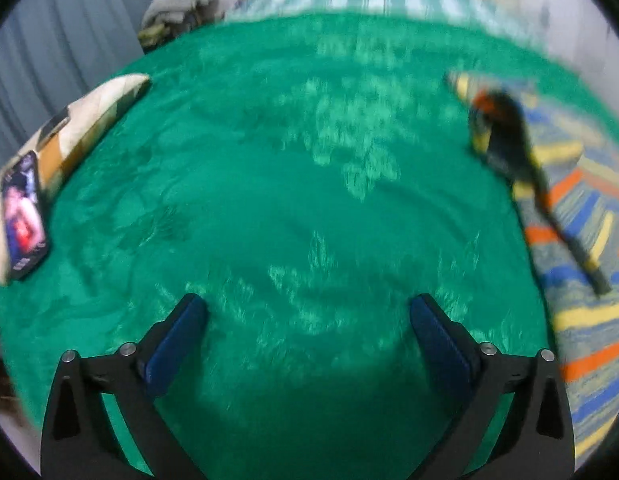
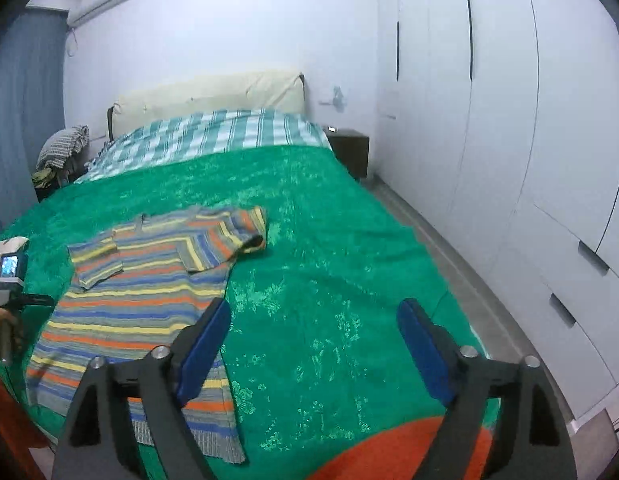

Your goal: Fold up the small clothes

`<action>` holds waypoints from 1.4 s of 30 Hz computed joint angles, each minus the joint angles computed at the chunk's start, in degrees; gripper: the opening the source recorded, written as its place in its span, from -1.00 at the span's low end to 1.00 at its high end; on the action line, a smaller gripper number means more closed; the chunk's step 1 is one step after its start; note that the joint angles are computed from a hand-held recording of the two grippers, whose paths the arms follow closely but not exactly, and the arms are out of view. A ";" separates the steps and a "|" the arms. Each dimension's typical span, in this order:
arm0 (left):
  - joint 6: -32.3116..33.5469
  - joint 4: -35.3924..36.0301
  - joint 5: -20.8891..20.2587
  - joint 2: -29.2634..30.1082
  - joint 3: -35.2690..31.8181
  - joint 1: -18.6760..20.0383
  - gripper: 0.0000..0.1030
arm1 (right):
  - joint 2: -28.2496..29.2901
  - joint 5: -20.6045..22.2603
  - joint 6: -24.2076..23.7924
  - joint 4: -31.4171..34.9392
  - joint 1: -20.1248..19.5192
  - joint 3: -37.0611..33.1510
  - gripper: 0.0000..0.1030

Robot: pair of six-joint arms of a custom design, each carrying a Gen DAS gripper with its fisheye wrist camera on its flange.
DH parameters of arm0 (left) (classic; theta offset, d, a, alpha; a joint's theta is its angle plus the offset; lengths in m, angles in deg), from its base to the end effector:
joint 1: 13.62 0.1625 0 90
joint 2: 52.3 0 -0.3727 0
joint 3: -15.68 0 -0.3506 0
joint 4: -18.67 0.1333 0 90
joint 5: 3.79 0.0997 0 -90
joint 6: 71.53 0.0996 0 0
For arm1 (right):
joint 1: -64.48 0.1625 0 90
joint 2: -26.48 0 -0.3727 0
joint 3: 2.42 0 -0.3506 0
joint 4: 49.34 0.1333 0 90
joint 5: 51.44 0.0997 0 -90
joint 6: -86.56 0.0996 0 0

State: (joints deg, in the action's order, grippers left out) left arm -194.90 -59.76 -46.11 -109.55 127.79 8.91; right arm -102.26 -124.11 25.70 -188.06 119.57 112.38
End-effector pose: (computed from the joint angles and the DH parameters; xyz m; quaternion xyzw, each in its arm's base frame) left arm -0.2734 -0.3375 0.0711 -0.1631 0.7798 -0.3840 0.4669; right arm -0.0022 -0.2879 0.5826 0.2659 -0.8053 0.4402 0.2950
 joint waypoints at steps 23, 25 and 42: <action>-0.78 -3.55 2.18 -1.32 3.56 -1.61 0.99 | -0.24 -1.69 -0.50 -1.96 1.31 1.87 0.69; -0.78 -3.54 2.17 -1.34 3.57 -1.61 0.99 | -0.34 -0.60 0.12 -1.22 0.28 1.36 0.69; -0.81 -3.52 2.16 -1.29 3.51 -1.64 0.99 | 0.24 3.06 6.56 1.70 -3.84 -1.36 0.69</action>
State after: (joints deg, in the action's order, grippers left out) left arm -195.71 -63.27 -43.95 -110.84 131.30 7.27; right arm -102.02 -121.05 32.25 -186.36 115.73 111.02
